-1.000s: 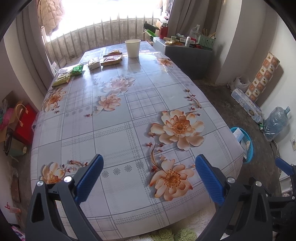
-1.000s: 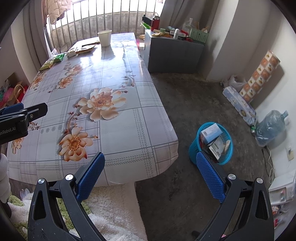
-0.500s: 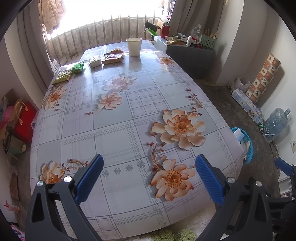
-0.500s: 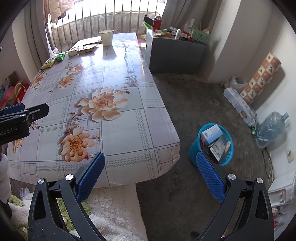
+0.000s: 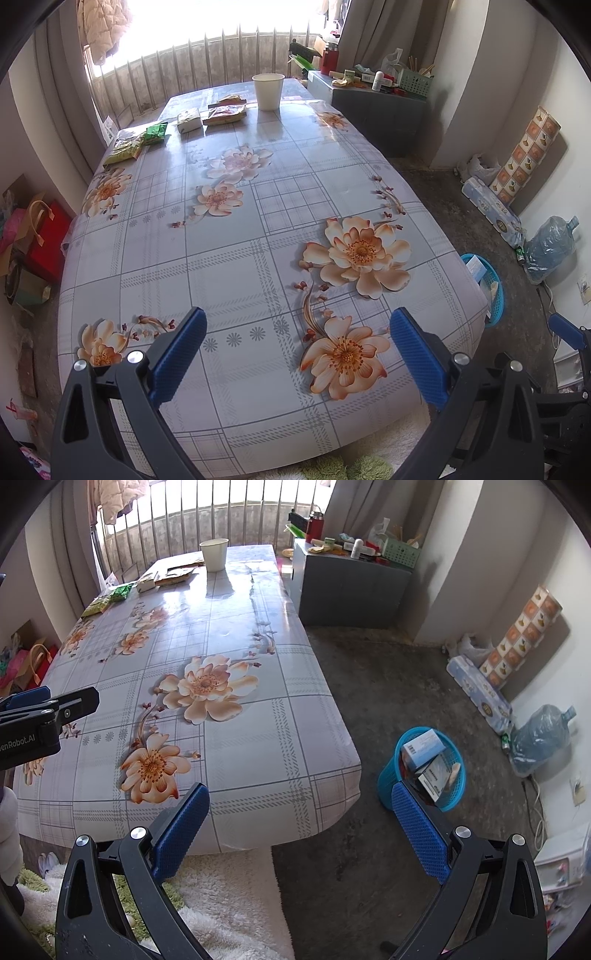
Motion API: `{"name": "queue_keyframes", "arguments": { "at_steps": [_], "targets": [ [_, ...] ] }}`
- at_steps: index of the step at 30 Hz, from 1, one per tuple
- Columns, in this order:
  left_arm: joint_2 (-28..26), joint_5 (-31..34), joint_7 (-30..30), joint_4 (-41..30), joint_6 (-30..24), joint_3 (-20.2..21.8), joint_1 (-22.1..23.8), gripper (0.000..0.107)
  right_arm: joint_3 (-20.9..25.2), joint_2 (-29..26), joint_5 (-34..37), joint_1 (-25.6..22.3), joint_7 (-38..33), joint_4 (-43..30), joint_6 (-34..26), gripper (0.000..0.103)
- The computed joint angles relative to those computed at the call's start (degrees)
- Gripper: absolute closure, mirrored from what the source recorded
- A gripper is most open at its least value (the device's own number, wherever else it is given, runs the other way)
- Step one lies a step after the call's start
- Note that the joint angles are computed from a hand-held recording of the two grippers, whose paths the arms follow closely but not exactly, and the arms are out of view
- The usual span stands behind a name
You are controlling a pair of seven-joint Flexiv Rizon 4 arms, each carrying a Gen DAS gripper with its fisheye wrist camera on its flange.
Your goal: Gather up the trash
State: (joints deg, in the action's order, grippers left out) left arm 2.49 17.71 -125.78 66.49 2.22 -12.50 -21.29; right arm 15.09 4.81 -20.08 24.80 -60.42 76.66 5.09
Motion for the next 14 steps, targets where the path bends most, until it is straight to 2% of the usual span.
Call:
{"name": "queue_keyframes", "arguments": {
  "at_steps": [14],
  "targets": [
    [0.22, -0.49, 0.23, 0.48, 0.43, 0.21, 0.19, 0.009, -0.04, -0.15, -0.16, 0.15, -0.54, -0.24, 0.15, 0.008]
  ]
}}
